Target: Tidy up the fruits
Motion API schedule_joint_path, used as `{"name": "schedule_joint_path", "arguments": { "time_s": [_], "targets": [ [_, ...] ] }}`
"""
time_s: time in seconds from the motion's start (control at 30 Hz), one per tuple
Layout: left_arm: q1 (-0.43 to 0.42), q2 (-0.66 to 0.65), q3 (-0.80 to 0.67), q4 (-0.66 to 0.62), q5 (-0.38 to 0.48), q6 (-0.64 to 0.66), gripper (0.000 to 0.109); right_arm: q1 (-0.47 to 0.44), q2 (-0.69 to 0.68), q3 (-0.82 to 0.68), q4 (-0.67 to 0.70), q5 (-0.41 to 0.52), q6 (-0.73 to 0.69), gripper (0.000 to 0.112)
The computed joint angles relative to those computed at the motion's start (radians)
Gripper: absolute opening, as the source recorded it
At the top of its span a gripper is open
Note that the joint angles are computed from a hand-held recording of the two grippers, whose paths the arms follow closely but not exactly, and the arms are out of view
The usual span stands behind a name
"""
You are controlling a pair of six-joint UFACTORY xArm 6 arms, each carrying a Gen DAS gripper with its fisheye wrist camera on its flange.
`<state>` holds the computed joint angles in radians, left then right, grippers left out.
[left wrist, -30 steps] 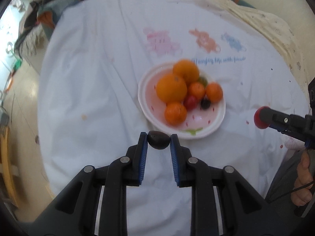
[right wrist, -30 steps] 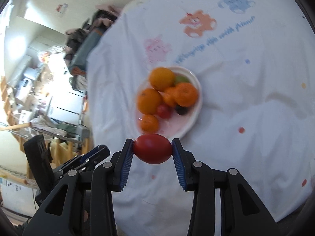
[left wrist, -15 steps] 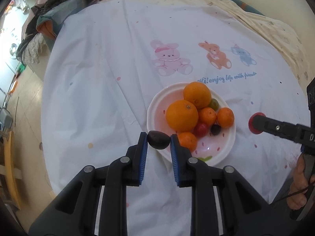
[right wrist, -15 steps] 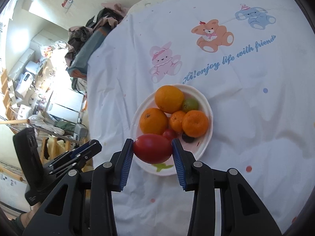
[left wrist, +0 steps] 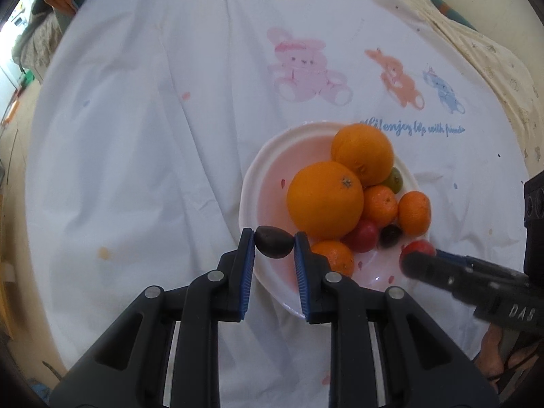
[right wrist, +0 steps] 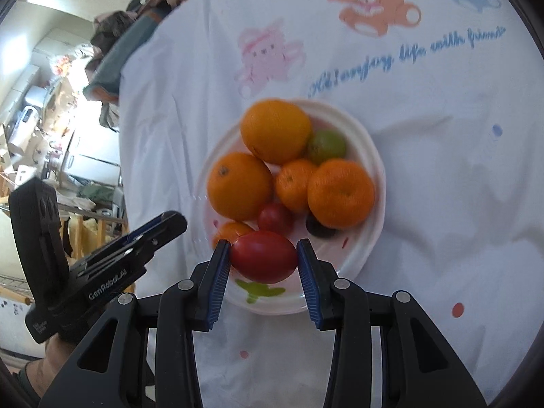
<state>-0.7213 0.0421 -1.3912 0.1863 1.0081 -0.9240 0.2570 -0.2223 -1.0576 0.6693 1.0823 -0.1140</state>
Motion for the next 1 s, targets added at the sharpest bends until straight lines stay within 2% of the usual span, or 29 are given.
{"name": "schedule_joint_path", "arguments": {
  "time_s": [0.17, 0.47, 0.53, 0.6, 0.67, 0.73, 0.77, 0.83, 0.93, 1.0],
  "targets": [
    [0.015, 0.025, -0.005, -0.064, -0.029, 0.021, 0.02, -0.018, 0.003, 0.018, 0.038, 0.003, 0.013, 0.044],
    [0.018, 0.032, -0.006, -0.098, -0.02, 0.027, 0.021, -0.024, -0.001, 0.019, 0.055, 0.001, 0.003, 0.044],
    [0.018, 0.029, 0.002, -0.109, -0.034, 0.031, 0.038, -0.023, -0.005, 0.019, 0.057, -0.004, -0.001, 0.044],
    [0.011, 0.024, 0.01, -0.107, -0.057, 0.036, 0.047, -0.027, -0.009, 0.019, 0.066, -0.009, -0.005, 0.047],
    [-0.001, 0.024, 0.001, -0.073, -0.04, 0.03, 0.052, -0.032, -0.018, 0.021, 0.087, -0.02, -0.01, 0.051],
    [-0.014, 0.024, -0.01, -0.044, -0.02, 0.029, 0.064, -0.036, -0.035, 0.027, 0.094, -0.038, -0.014, 0.056],
    [-0.019, 0.017, -0.008, -0.032, -0.014, 0.016, 0.066, -0.038, -0.046, 0.032, 0.098, -0.048, -0.018, 0.058],
    [-0.026, -0.005, 0.005, -0.007, -0.016, -0.015, 0.067, -0.037, -0.063, 0.037, 0.1, -0.066, -0.019, 0.064],
    [-0.05, -0.028, -0.007, 0.073, 0.025, -0.058, 0.067, -0.025, -0.105, 0.048, 0.073, -0.098, -0.013, 0.086],
    [-0.068, -0.048, -0.013, 0.13, 0.046, -0.085, 0.067, -0.011, -0.138, 0.054, 0.042, -0.131, -0.005, 0.088]
  ]
}}
